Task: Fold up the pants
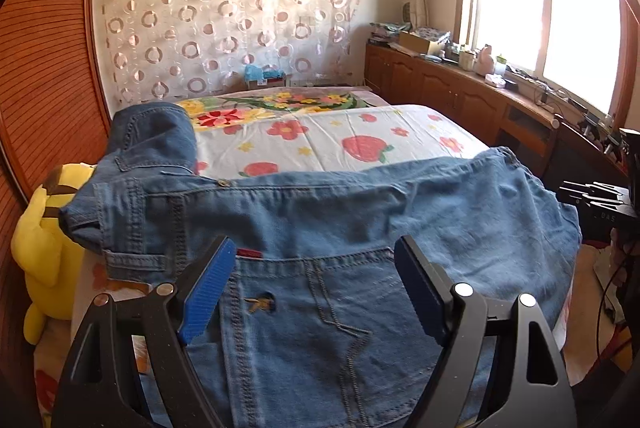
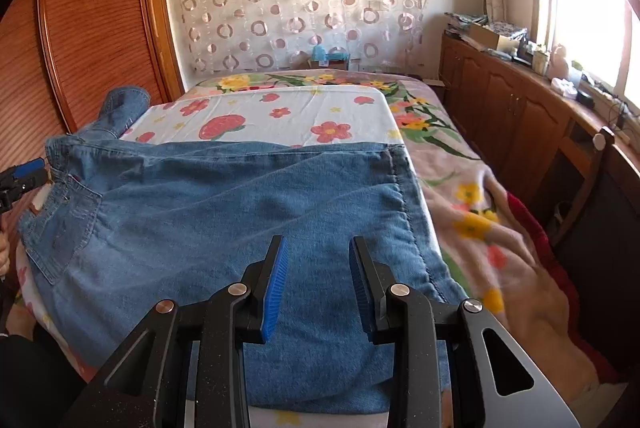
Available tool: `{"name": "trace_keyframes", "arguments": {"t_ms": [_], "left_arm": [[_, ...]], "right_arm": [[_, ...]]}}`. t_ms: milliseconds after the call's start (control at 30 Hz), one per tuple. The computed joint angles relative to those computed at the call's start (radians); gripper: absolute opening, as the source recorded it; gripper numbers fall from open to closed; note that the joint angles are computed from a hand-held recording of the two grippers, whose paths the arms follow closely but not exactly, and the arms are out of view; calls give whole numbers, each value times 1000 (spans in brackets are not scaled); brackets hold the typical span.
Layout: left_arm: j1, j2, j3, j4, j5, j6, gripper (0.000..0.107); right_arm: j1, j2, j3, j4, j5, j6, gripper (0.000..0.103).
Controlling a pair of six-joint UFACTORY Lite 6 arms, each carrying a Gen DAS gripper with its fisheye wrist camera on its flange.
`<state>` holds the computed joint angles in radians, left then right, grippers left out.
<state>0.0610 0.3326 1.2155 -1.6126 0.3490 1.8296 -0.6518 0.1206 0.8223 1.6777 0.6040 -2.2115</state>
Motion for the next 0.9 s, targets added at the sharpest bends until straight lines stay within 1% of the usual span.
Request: {"name": "trace_keyframes", "arguments": {"t_ms": [100, 200, 267, 467, 667, 900], "left_arm": [[-19, -5, -16, -5, 0, 0, 82], [-27, 4, -17, 9, 3, -11, 82], [-37, 12, -18, 14, 2, -13, 82], [-66, 61, -5, 59, 7, -61, 82], [-100, 140, 39, 164, -3, -177, 82], [-122, 164, 30, 107, -46, -117, 84]], "right_arm": [[-17, -17, -9, -15, -1, 1, 44], [-46, -31, -16, -42, 11, 20, 45], [-35, -49, -43, -8, -5, -3, 46], [-72, -62, -71, -2, -3, -7, 47], [-133, -45, -53, -37, 7, 18, 51], [-135, -50, -68, -85, -16, 94, 52]]}}
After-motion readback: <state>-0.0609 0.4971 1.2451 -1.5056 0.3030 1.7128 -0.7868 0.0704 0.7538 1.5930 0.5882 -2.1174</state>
